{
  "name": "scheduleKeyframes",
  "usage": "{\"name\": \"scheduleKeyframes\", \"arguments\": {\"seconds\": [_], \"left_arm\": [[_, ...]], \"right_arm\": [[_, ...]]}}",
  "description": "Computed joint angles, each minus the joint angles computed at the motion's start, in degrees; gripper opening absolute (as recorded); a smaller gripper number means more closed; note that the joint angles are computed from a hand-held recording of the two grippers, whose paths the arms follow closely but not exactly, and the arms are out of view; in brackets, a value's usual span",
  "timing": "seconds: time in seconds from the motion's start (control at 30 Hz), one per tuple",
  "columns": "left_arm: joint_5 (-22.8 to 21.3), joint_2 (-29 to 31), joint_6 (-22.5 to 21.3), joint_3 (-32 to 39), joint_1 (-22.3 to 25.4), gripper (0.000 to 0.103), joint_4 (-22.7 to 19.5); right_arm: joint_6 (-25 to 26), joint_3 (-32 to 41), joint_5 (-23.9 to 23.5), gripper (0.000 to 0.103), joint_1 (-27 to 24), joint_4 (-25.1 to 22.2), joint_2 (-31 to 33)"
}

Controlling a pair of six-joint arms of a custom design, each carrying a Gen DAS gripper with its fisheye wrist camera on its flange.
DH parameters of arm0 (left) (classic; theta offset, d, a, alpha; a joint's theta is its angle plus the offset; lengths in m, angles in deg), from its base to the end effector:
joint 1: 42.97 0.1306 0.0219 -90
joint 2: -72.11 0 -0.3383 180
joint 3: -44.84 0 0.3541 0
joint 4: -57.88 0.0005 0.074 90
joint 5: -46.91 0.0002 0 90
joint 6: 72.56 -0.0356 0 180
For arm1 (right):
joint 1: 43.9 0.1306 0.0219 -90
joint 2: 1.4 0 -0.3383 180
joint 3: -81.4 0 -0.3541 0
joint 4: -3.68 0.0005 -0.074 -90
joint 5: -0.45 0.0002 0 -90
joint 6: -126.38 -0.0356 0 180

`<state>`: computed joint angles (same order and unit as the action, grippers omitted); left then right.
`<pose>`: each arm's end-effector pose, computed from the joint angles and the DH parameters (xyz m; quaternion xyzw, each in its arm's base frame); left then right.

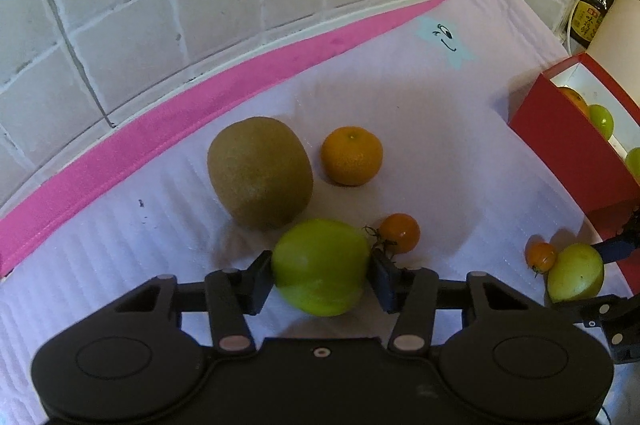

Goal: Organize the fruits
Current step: 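Grasp a green apple with the left tool while the right tool grasps another green apple, then carry both green apples into the red box and open both tools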

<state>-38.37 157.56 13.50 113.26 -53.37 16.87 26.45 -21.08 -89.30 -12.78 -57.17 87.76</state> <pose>0.3844 -0.0740 0.2711 0.1311 0.9516 -0.0550 0.2724 0.3398 0.2044 0.2928 -0.1814 0.9716 0.0513 0.1433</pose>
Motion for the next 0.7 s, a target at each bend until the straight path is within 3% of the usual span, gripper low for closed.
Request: {"name": "scheduleKeyframes", "arguments": {"seconds": [0.2, 0.37, 0.7], "left_arm": [[1.8, -1.6, 1.7, -1.3, 1.0, 0.06, 0.1], [3.3, -7.1, 5.0, -4.2, 1.3, 0.06, 0.4], [0.5, -15.1, 7.9, -2.1, -4.6, 0.06, -2.0]], "right_arm": [[-0.7, -0.4, 0.5, 0.049, 0.6, 0.4, -0.8], [-1.7, -1.5, -1.1, 0.049, 0.1, 0.8, -3.6], [-2.6, -4.2, -3.6, 0.049, -1.4, 1.8, -14.4]]}}
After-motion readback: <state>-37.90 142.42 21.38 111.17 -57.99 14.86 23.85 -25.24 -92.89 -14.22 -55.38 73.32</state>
